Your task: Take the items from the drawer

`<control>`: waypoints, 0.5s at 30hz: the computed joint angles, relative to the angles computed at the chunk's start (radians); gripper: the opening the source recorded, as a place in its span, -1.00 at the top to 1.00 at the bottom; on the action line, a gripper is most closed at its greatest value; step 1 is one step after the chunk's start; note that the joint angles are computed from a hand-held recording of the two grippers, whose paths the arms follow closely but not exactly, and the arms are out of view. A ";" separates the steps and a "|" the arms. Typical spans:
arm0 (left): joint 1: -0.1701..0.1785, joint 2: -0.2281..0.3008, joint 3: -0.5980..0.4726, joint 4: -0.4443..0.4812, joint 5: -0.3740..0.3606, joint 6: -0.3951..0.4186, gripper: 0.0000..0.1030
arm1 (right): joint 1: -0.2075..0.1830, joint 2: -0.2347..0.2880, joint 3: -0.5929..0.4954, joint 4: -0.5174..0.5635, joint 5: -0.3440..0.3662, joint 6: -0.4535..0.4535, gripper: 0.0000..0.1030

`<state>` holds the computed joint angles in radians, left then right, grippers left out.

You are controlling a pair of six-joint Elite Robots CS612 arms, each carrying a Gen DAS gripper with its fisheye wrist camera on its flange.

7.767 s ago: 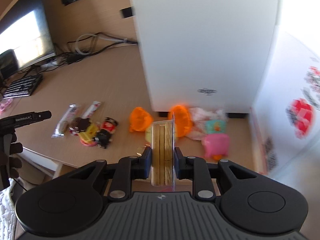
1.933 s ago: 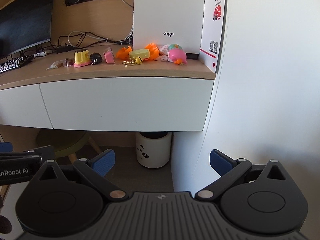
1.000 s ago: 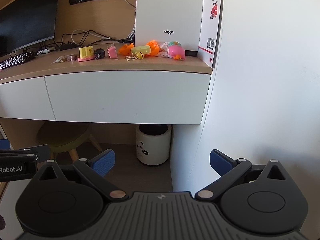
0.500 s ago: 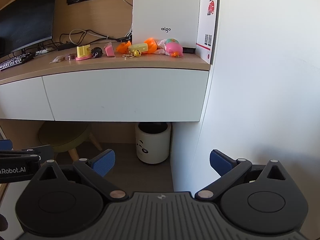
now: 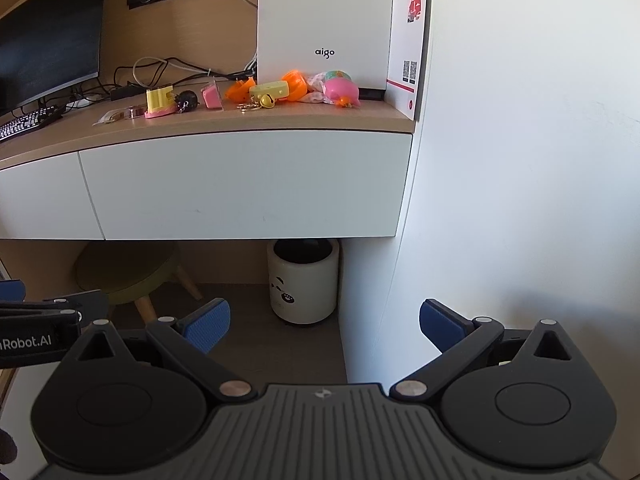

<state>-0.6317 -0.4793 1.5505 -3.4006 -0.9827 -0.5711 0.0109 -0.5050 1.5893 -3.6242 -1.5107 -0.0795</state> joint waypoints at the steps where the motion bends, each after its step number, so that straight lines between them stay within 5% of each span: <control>1: 0.000 0.001 -0.001 0.000 -0.001 0.002 -1.00 | 0.000 0.000 0.000 0.000 0.000 0.000 -0.97; 15: 0.001 0.005 -0.007 0.006 -0.004 -0.001 -1.00 | -0.003 0.003 -0.005 0.006 0.004 0.003 -0.97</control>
<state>-0.6307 -0.4746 1.5439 -3.3947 -0.9867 -0.5719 0.0076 -0.5023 1.5843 -3.6182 -1.5064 -0.0768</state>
